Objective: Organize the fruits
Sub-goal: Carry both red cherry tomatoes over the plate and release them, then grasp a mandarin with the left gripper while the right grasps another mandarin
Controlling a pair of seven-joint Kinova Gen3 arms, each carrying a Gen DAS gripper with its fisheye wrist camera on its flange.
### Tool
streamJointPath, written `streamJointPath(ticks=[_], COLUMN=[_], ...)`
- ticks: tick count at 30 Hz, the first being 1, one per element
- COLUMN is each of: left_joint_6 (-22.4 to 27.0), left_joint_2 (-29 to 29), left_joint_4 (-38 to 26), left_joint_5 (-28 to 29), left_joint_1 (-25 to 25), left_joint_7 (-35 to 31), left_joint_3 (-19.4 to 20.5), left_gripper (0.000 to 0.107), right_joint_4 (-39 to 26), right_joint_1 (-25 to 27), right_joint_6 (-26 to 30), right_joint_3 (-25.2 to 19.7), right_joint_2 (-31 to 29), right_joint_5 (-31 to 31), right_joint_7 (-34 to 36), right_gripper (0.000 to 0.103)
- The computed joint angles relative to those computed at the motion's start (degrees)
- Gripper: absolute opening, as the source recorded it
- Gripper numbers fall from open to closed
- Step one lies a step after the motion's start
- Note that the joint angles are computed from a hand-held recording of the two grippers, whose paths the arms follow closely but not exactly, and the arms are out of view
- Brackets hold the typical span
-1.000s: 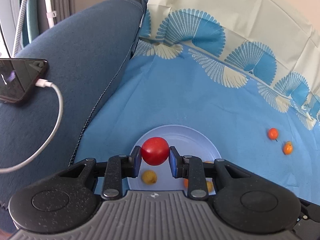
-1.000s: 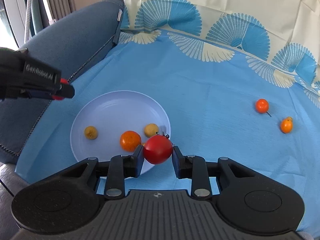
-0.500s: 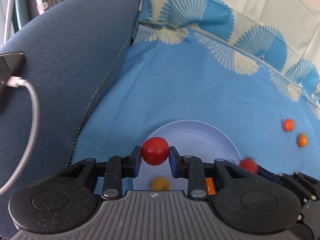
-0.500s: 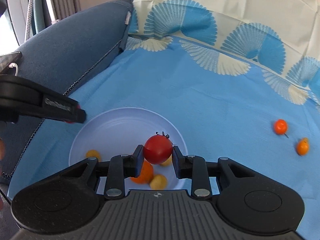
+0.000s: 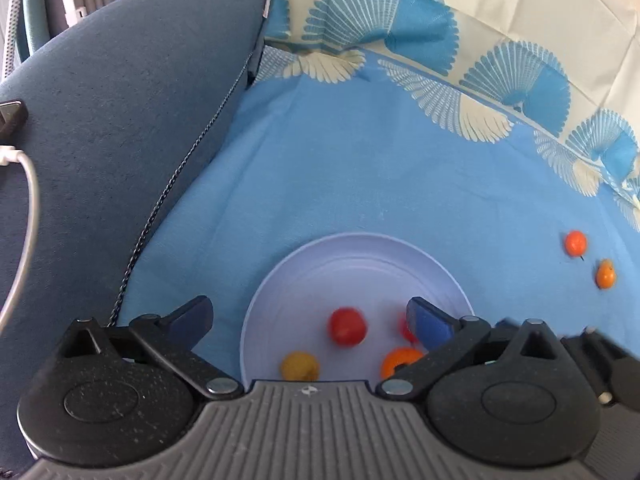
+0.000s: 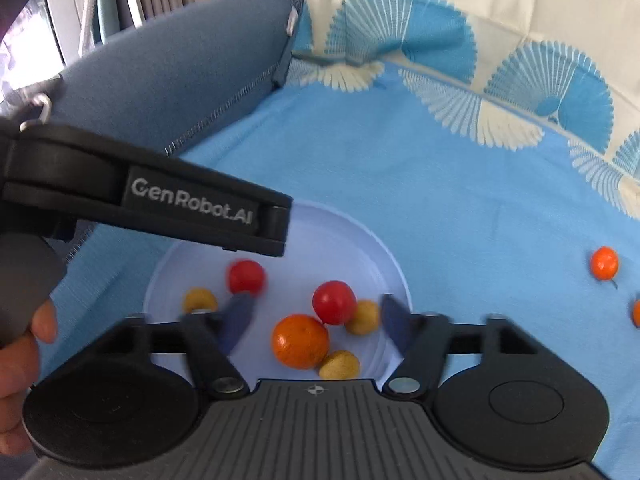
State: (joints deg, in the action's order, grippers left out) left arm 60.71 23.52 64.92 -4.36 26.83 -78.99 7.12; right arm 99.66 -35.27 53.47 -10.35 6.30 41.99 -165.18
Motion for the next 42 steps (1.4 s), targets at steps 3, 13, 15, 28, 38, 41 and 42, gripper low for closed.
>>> streamJointPath(ticks=[3,13,15,28,38,41,42], left_joint_6=[2.3,6.3,6.5,9.6,8.8,8.2,8.1], left_joint_2=[-1.8,-12.5,-15.0,-23.7,-14.9,-8.4,-6.0], left_joint_4=[0.2,7.6,9.4,13.3,7.9,2.5,0.0], left_joint_5=[0.4,-2.7,-4.1,-12.5,-20.2,-21.4,-21.0], left_joint_1=[-0.3,1.2,1.8,5.1,14.9,18.4,19.1], left_joint_7=[-0.7,-1.0,-0.2,5.5,9.2,8.0,7.3], left_joint_3=[0.3,2.1,2.9,10.4,13.1,12.1,11.8], left_gripper=[0.103,0.103,0.103,0.103,0.103,0.103,0.103], right_joint_4=[0.0,2.2,2.6,4.1,9.6,13.6,15.1], right_joint_1=[-1.0,-3.0,-3.5,-8.7,-6.4,-3.0,-1.9], right_joint_6=[3.2,13.3,15.4,29.4,36.7,36.7,36.2], right_joint_3=[-0.9,-10.1,-12.8,-25.5,-28.6,-26.2,-24.6], right_joint_2=[-1.8,-11.2,-12.5,-16.5,-21.8,-26.2,-28.0], right_joint_5=[0.8,0.8,1.2,6.1,1.5,-1.6,-2.4], right_joint_7=[-1.3,-13.0,-16.0,-27.3,-35.4,-36.3,-35.7], right_gripper=[0.087,0.096,0.096,0.100,0.102,0.102,0.102])
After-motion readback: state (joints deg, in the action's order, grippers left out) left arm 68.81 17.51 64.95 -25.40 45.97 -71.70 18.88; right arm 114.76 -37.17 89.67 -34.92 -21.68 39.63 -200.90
